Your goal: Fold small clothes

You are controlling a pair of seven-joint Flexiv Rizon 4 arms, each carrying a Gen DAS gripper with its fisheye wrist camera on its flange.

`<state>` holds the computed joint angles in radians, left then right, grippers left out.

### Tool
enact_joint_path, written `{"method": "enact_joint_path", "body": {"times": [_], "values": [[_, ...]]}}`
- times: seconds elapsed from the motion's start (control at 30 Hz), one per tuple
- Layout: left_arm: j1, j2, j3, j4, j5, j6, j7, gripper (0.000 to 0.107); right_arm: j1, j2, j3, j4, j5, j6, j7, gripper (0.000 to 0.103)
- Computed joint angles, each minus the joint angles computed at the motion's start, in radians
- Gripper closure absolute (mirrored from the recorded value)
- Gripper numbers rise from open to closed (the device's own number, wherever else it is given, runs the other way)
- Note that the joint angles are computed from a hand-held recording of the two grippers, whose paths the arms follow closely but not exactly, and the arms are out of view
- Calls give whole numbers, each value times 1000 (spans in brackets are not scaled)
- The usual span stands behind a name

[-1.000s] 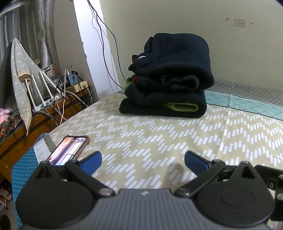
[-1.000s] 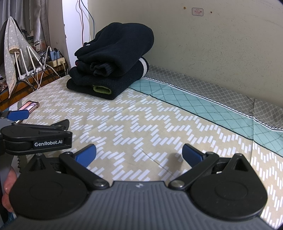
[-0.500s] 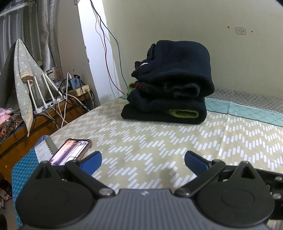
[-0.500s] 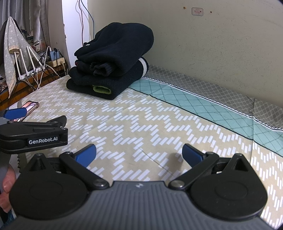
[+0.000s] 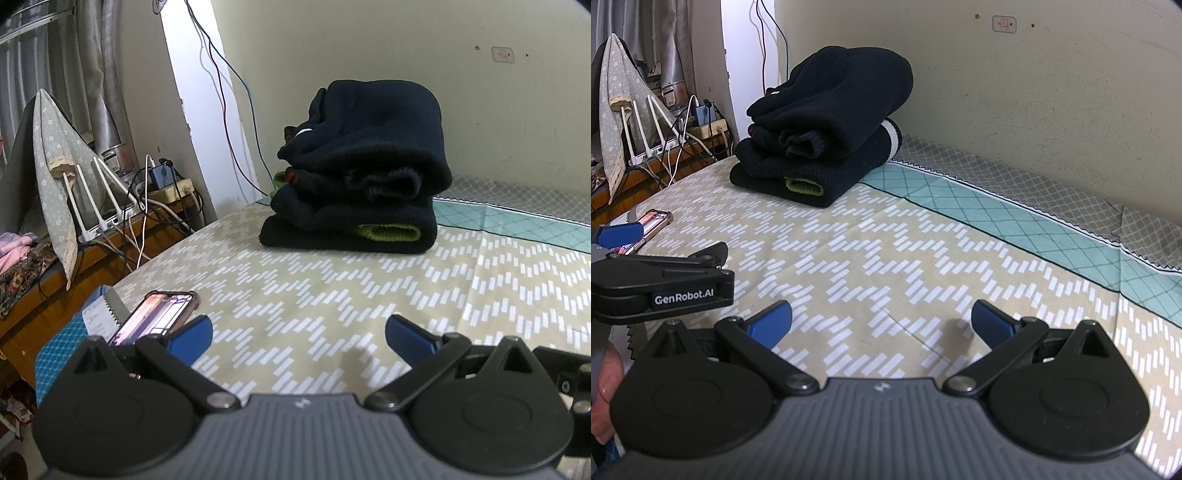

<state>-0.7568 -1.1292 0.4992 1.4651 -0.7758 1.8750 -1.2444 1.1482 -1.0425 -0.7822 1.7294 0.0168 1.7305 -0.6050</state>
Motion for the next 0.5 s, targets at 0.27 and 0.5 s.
{"method": "enact_joint_path", "body": {"times": [0.27, 0.5], "values": [[8, 6, -8, 2, 13, -2, -5, 4, 0, 0, -1, 0, 0, -1, 1, 0], [10, 6, -11, 0, 25, 1, -1, 4, 1, 0, -1, -1, -1, -2, 2, 0]]}}
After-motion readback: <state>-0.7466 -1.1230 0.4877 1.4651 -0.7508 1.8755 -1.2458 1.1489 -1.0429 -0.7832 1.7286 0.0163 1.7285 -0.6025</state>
